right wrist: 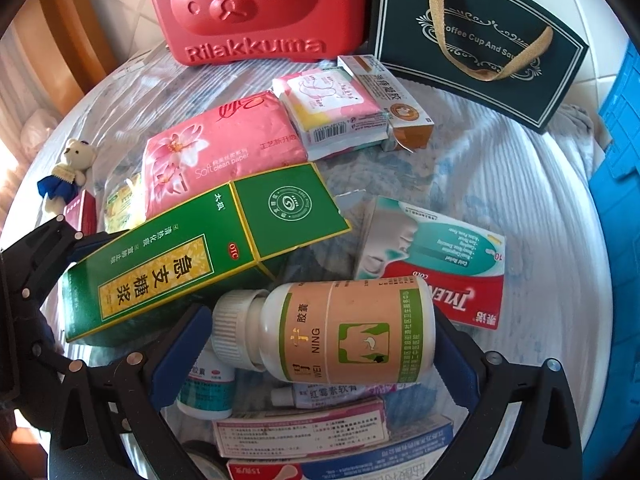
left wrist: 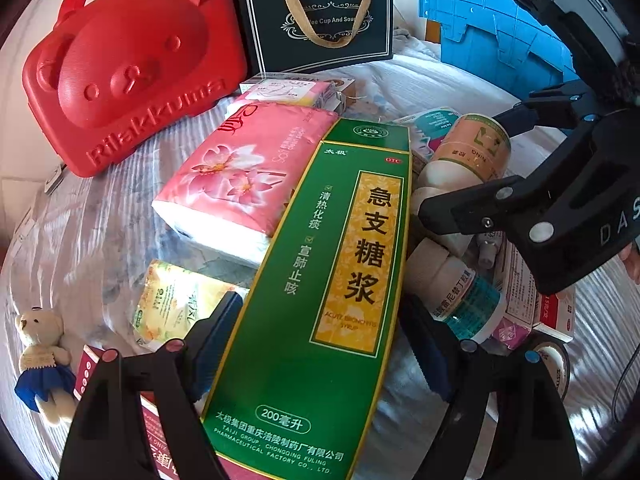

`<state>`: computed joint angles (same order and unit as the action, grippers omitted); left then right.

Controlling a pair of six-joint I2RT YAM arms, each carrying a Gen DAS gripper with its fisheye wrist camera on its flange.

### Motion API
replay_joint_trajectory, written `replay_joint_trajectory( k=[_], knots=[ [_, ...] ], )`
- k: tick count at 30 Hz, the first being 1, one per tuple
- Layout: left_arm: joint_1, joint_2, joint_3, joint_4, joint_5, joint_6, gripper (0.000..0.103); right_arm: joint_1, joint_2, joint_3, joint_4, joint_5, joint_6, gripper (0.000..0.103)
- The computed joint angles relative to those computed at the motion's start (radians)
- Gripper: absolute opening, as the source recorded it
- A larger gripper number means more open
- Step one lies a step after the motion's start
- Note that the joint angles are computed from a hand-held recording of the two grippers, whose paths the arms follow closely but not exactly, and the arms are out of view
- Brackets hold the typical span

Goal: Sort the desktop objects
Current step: 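Grasp the green syrup box with the left tool while the right tool grasps the white pill bottle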

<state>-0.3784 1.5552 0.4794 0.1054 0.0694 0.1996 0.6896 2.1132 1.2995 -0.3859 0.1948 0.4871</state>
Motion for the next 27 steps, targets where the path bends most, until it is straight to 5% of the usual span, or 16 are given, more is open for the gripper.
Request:
replay_joint_trajectory(
  k=[7,16,22,27],
  knots=[
    [-0.003,-0.008,0.000,-0.010,0.000,0.005,0.080,-0.012,0.031,0.077,-0.091,-0.036,-0.074,0.103],
    [-0.026,-0.030,0.001,-0.024,0.020,-0.012,0.080,-0.027,-0.085,-0.109,-0.019,-0.042,-0.136,0.103],
    [-0.055,-0.047,-0.012,-0.009,0.039,-0.029,0.080,-0.093,-0.238,-0.264,0.056,-0.113,0.166,0.103],
    [-0.042,-0.047,-0.011,-0.003,0.062,-0.030,0.080,-0.160,-0.223,-0.300,0.126,-0.297,0.470,0.103]
  ],
)
